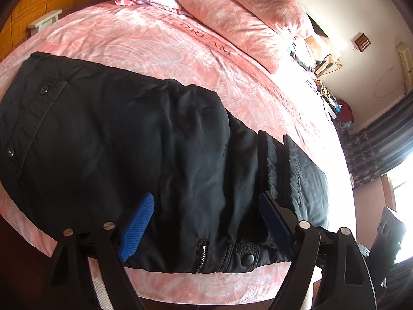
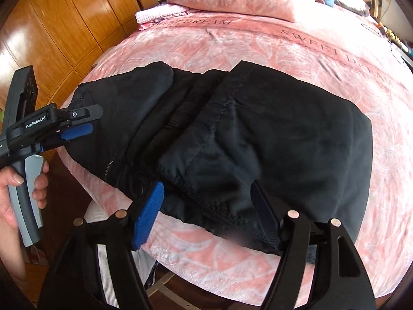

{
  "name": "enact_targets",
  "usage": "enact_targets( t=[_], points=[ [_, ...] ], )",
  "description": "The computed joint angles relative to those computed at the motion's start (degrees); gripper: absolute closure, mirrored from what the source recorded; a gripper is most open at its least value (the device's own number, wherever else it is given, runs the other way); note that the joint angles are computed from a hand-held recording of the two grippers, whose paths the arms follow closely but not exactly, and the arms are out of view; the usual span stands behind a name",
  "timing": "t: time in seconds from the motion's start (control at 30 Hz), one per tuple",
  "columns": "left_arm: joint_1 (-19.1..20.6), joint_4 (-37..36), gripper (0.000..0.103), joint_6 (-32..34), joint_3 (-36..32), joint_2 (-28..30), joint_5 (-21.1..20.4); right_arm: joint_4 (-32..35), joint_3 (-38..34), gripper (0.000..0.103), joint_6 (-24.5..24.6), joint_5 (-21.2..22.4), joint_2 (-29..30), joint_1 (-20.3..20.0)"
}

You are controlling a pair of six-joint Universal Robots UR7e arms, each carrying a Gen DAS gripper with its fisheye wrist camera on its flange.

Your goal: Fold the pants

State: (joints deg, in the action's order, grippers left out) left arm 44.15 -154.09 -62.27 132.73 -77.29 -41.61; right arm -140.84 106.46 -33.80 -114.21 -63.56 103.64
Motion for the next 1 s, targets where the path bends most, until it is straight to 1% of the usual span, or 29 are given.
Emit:
enact_targets(
  t=[0.1, 0.13, 0.17, 0.2, 0.23, 0.27, 0.3, 0.37, 0.43, 0.53, 0.6, 0.63, 0.67, 0.7, 0.73, 0.77, 0.87, 0.93, 0.97, 1.0],
  points=[
    [-0.3, 0.4, 0.019, -0.2, 0.2, -0.3, 0.2, -4.9, 1.8, 0.033, -2.7, -4.4, 1.9, 1.7],
    [-0.3, 0.7, 0.019, -0.2, 0.2, -0.3, 0.2, -7.9, 2.6, 0.033, -4.2, -6.5, 2.9, 2.4],
    [-0.4, 1.2, 0.019, -0.4, 0.2, -0.4, 0.3, -11.9, 3.3, 0.040, -6.1, -8.9, 4.2, 3.0],
    [-0.4, 1.7, 0.018, -0.5, 0.2, -0.5, 0.5, -13.4, 3.4, 0.053, -6.9, -9.8, 5.0, 3.0],
    [-0.4, 1.7, 0.018, -0.6, 0.3, -0.6, 0.5, -12.6, 2.9, 0.058, -5.9, -9.6, 5.5, 2.9],
    [-0.5, 1.4, 0.018, -0.7, 0.6, -0.8, 0.4, -11.5, 2.2, 0.073, -4.6, -9.1, 5.8, 2.7],
    [-0.4, 1.1, 0.017, -0.7, 0.8, -1.0, 0.3, -11.1, 1.5, 0.084, -3.5, -9.1, 6.3, 2.5],
    [-0.6, 1.0, 0.016, -1.2, 1.3, -1.5, 0.5, -9.0, 0.0, 0.092, -0.8, -8.1, 6.5, 2.2],
    [-0.7, 1.1, 0.015, -1.5, 1.8, -2.1, 0.8, -6.2, -0.8, 0.093, 0.6, -4.1, 5.3, 1.9],
    [-0.7, 1.2, 0.015, -2.1, 2.5, -2.7, 1.0, -0.8, -0.4, 0.093, -3.2, 1.8, 2.8, 2.4],
    [-0.4, 0.8, 0.015, -2.4, 2.7, -2.9, 0.8, 4.7, 0.2, 0.093, -5.5, 5.0, 1.5, 2.5],
    [-0.4, 0.5, 0.015, -2.5, 2.8, -2.9, 0.7, 5.8, 0.8, 0.093, -6.1, 4.6, 1.7, 2.9],
    [-0.3, 0.4, 0.015, -2.5, 2.9, -2.9, 0.7, 4.6, 1.6, 0.093, -6.6, 2.8, 2.2, 3.6],
    [-0.3, 0.4, 0.015, -2.6, 3.0, -2.9, 0.6, 1.2, 3.2, 0.093, -7.9, 0.3, 2.8, 4.1],
    [-0.3, 0.5, 0.015, -2.7, 3.0, -3.0, 0.6, -1.3, 4.1, 0.093, -8.6, -1.1, 3.3, 4.3],
    [-0.4, 0.9, 0.015, -2.8, 3.1, -3.1, 0.6, -2.0, 4.3, 0.093, -8.2, -1.1, 3.4, 4.2],
    [-0.4, 2.5, 0.015, -3.6, 3.2, -3.4, 0.5, -1.5, 3.3, 0.092, -5.2, 1.3, 3.2, 3.4],
    [-0.2, 2.1, 0.015, -4.1, 3.5, -3.5, 0.2, 0.1, 2.0, 0.092, -4.2, 2.2, 3.3, 3.1],
    [-0.2, 1.7, 0.015, -4.4, 3.7, -3.4, 0.1, 1.9, 1.2, 0.090, -3.6, 2.3, 3.6, 3.1],
    [-0.1, 1.3, 0.015, -4.3, 3.8, -3.4, 0.0, 4.2, 0.4, 0.082, -2.9, 2.4, 3.8, 3.0]
  ],
)
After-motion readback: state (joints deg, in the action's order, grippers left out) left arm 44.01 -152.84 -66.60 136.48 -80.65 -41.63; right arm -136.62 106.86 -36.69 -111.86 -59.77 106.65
